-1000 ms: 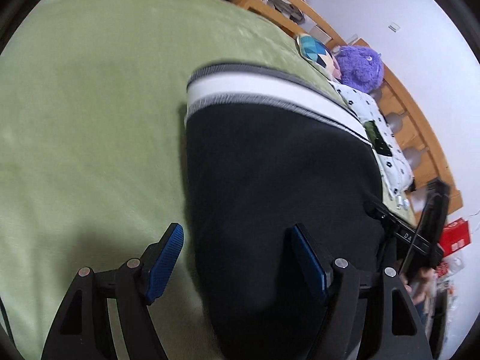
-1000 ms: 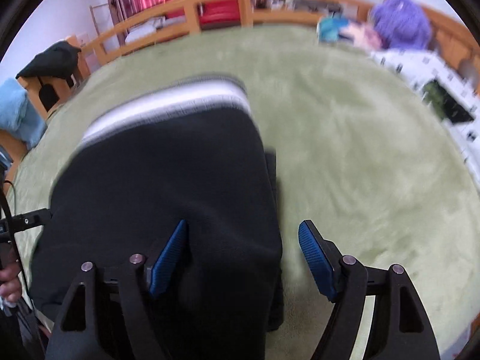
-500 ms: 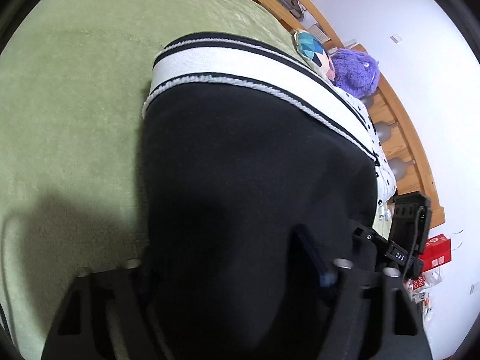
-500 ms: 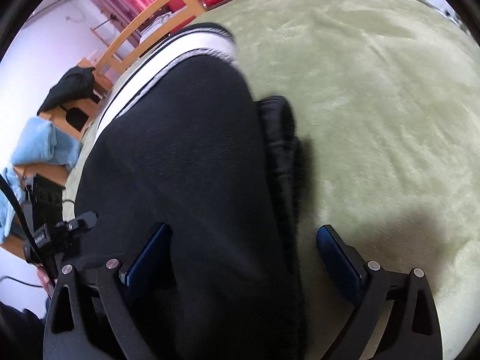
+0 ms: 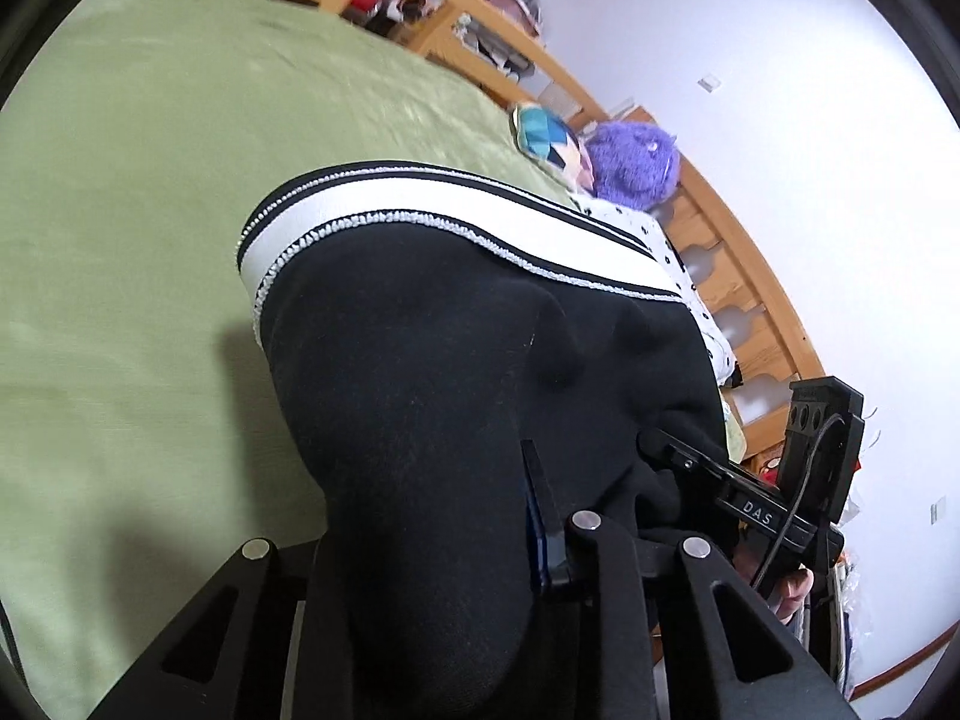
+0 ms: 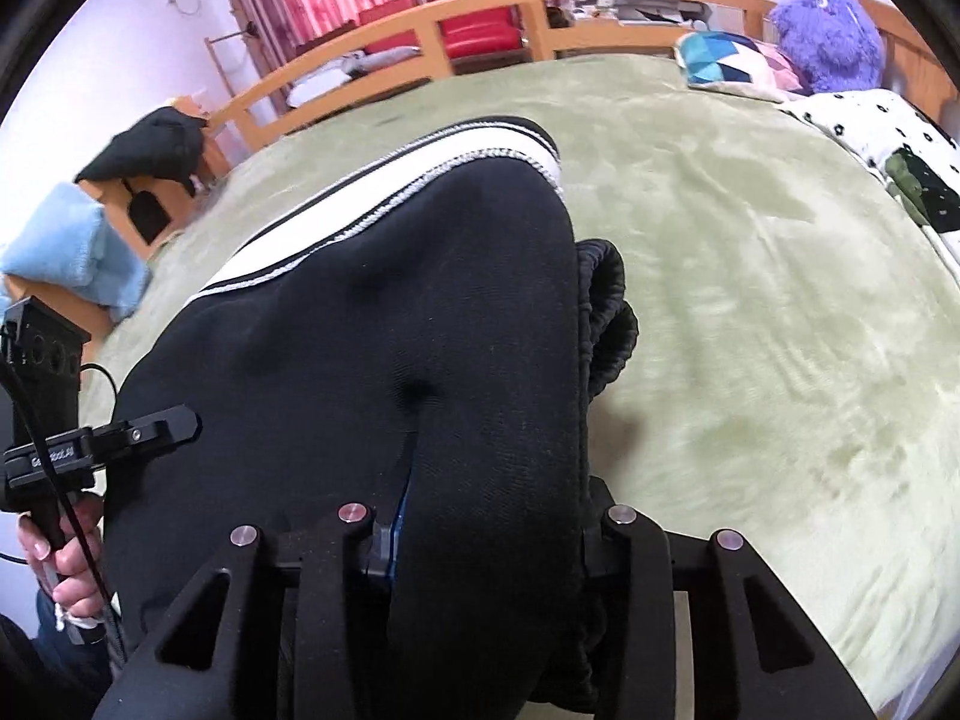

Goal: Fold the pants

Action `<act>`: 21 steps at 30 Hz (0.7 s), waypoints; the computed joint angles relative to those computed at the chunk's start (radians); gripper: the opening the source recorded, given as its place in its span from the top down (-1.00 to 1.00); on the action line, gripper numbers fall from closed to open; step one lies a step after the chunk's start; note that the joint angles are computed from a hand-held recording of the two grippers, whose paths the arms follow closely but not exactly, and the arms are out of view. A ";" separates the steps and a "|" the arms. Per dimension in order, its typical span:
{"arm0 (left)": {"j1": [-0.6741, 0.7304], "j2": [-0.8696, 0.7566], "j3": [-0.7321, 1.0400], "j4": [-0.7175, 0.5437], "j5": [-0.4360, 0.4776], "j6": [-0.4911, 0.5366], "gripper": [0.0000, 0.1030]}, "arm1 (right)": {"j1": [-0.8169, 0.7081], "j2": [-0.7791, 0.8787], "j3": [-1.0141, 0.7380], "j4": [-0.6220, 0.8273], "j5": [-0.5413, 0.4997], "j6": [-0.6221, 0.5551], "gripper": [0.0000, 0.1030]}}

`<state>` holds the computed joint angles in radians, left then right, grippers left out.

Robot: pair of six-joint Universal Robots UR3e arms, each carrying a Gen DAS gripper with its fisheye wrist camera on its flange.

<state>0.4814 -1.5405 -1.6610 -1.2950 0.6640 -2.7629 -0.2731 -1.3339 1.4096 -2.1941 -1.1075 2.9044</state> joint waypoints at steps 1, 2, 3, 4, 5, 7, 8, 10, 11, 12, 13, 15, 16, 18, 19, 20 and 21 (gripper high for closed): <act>0.044 0.032 0.013 -0.086 -0.005 0.063 0.52 | 0.003 -0.040 0.028 0.003 0.006 -0.001 0.27; 0.103 0.067 0.036 -0.197 -0.005 0.149 0.52 | 0.023 -0.067 0.046 -0.004 0.002 0.016 0.27; 0.155 0.089 0.059 -0.288 -0.004 0.223 0.52 | 0.068 -0.066 0.033 -0.020 -0.013 0.058 0.27; 0.188 0.093 0.087 -0.343 -0.002 0.261 0.52 | 0.099 -0.072 0.031 -0.028 -0.021 0.087 0.26; 0.230 0.093 0.121 -0.419 -0.001 0.316 0.52 | 0.130 -0.081 0.030 -0.032 -0.030 0.112 0.26; 0.337 0.086 0.201 -0.572 0.015 0.447 0.52 | 0.200 -0.078 0.036 -0.074 -0.051 0.173 0.26; 0.363 0.076 0.227 -0.605 0.021 0.477 0.52 | 0.237 -0.071 0.031 -0.089 -0.067 0.196 0.26; 0.439 0.051 0.285 -0.687 0.038 0.561 0.52 | 0.322 -0.028 -0.008 -0.118 -0.103 0.258 0.27; 0.471 0.038 0.303 -0.706 0.049 0.589 0.52 | 0.370 0.002 -0.033 -0.136 -0.128 0.287 0.27; 0.494 0.028 0.312 -0.710 0.061 0.609 0.52 | 0.404 0.025 -0.051 -0.149 -0.143 0.313 0.27; 0.525 0.021 0.314 -0.714 0.070 0.631 0.52 | 0.432 0.043 -0.063 -0.158 -0.155 0.337 0.27; 0.560 0.011 0.297 -0.693 0.081 0.658 0.52 | 0.489 0.094 -0.105 -0.165 -0.177 0.375 0.27; 0.575 0.006 0.279 -0.671 0.087 0.661 0.52 | 0.519 0.117 -0.115 -0.178 -0.192 0.397 0.27; 0.592 -0.018 0.251 -0.634 0.099 0.665 0.51 | 0.564 0.173 -0.152 -0.188 -0.219 0.415 0.27; 0.596 -0.039 0.235 -0.607 0.104 0.656 0.51 | 0.581 0.200 -0.175 -0.188 -0.231 0.423 0.27; 0.598 -0.047 0.220 -0.592 0.106 0.656 0.51 | 0.599 0.225 -0.196 -0.185 -0.244 0.429 0.27; 0.599 -0.060 0.205 -0.569 0.106 0.652 0.51 | 0.610 0.241 -0.203 -0.188 -0.254 0.433 0.26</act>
<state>1.0805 -1.6006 -1.4564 -1.8640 0.7701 -2.1109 0.3371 -1.0930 1.2066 -2.3825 -1.3615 3.3379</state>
